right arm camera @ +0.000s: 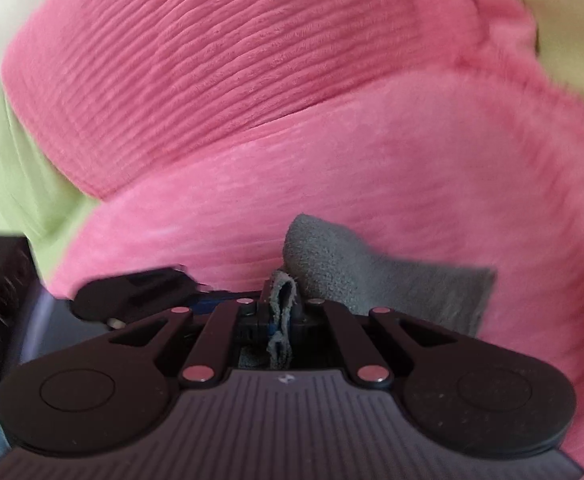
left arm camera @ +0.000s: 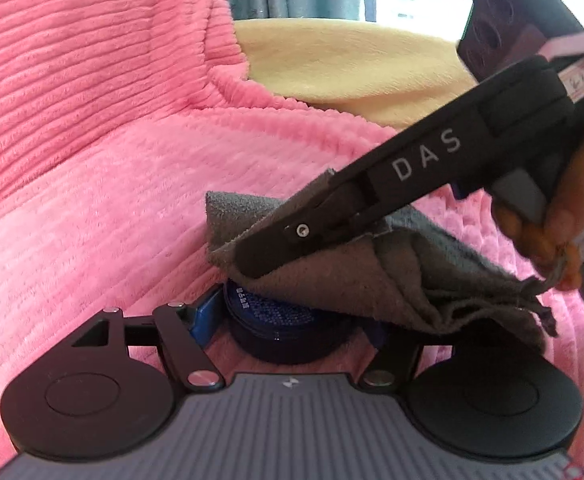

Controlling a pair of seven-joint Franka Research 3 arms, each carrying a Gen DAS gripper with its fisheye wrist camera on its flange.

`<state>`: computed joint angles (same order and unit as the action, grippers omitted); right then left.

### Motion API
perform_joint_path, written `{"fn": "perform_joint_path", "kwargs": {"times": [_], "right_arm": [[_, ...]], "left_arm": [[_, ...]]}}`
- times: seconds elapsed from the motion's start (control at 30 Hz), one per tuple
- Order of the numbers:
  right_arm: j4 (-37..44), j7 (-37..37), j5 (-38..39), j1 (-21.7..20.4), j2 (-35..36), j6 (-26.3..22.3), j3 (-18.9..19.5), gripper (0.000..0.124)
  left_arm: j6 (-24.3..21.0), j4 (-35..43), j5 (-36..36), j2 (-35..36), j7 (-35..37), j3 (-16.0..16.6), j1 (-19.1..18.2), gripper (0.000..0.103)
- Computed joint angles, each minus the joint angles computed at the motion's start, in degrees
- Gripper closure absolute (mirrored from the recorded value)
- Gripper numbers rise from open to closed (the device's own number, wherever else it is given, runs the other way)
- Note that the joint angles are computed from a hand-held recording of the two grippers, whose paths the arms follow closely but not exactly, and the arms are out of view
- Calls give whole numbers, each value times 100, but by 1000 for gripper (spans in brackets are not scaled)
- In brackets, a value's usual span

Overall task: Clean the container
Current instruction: 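Rub the cloth over the tin lid and rim with the right gripper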

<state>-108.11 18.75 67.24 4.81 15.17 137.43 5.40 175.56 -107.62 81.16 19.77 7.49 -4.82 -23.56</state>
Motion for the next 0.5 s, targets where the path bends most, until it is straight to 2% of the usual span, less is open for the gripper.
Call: {"fn": "perform_joint_path", "kwargs": {"times": [0.17, 0.33, 0.4, 0.5], "right_arm": [[-219, -41, -384, 125, -283, 376, -48, 123], [131, 130, -1024, -162, -317, -1579, -231, 122], [168, 34, -1359, -120, -326, -1867, -246, 122], [249, 23, -1548, -18, -235, -1824, -230, 122]], "left_arm": [[-195, 49, 227, 0, -70, 2, -90, 34], [-381, -108, 444, -165, -19, -132, -52, 34], [-461, -234, 435, -271, 69, -211, -17, 34], [-613, -364, 443, -369, 246, -312, -5, 34]]}}
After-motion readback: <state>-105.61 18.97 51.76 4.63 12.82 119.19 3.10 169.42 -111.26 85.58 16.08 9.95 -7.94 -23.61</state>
